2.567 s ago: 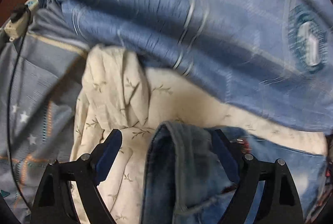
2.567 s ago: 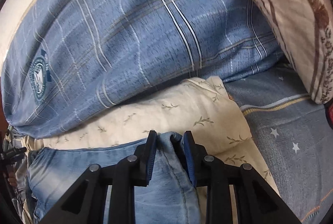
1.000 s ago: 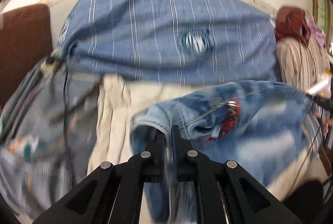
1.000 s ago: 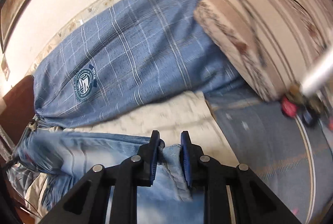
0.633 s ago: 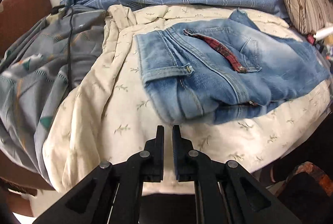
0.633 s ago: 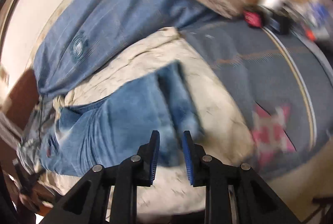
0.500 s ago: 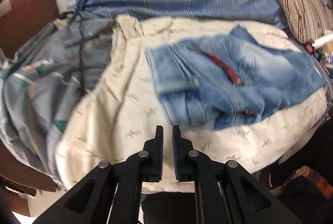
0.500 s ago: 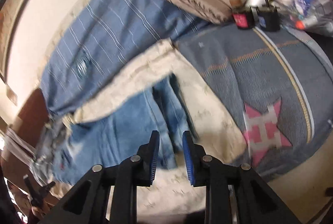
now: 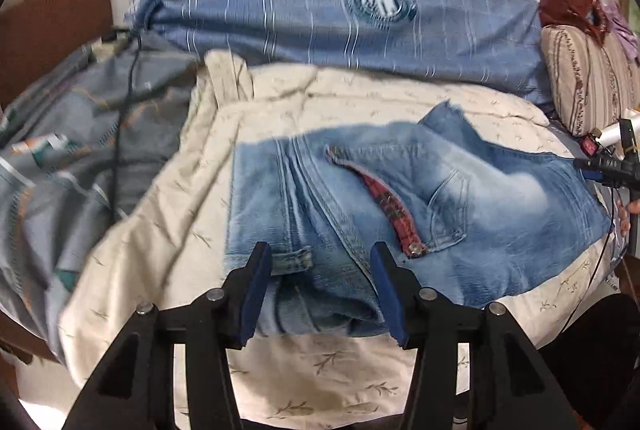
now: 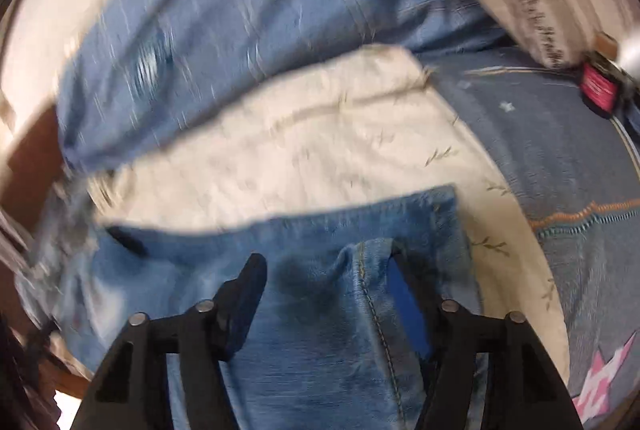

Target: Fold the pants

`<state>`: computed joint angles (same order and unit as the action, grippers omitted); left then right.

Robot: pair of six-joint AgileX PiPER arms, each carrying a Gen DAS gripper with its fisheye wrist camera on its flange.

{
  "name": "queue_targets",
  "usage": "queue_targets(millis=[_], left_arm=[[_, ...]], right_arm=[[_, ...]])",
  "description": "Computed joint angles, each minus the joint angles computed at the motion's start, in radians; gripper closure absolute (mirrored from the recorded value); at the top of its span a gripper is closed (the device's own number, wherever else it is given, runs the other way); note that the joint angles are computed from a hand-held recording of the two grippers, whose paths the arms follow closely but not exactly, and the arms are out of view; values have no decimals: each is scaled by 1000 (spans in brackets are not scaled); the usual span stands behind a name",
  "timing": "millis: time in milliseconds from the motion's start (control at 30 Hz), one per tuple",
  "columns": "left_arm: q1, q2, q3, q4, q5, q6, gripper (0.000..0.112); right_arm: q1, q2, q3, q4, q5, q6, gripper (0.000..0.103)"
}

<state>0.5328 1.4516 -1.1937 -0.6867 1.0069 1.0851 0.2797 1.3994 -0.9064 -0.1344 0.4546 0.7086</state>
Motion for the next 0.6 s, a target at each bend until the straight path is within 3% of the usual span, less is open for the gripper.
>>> queue_targets(millis=[33, 133, 233, 333, 400, 500, 600], left_arm=[[-12, 4, 11, 9, -19, -5, 60], [-39, 25, 12, 33, -55, -34, 60], [-47, 43, 6, 31, -68, -57, 60], [-50, 38, 13, 28, -77, -64, 60], [-46, 34, 15, 23, -75, -55, 60], [-53, 25, 22, 33, -78, -54, 60], [-60, 11, 26, 30, -77, -61, 60]], right_arm=[[26, 25, -37, -77, 66, 55, 77], [70, 35, -87, -217, 172, 168, 87], [93, 28, -124, -334, 258, 242, 87], [32, -8, -114, -268, 215, 177, 87], [54, -7, -129, -346, 249, 248, 87], [42, -35, -111, -397, 229, 309, 87], [74, -40, -122, -566, 304, 463, 88]])
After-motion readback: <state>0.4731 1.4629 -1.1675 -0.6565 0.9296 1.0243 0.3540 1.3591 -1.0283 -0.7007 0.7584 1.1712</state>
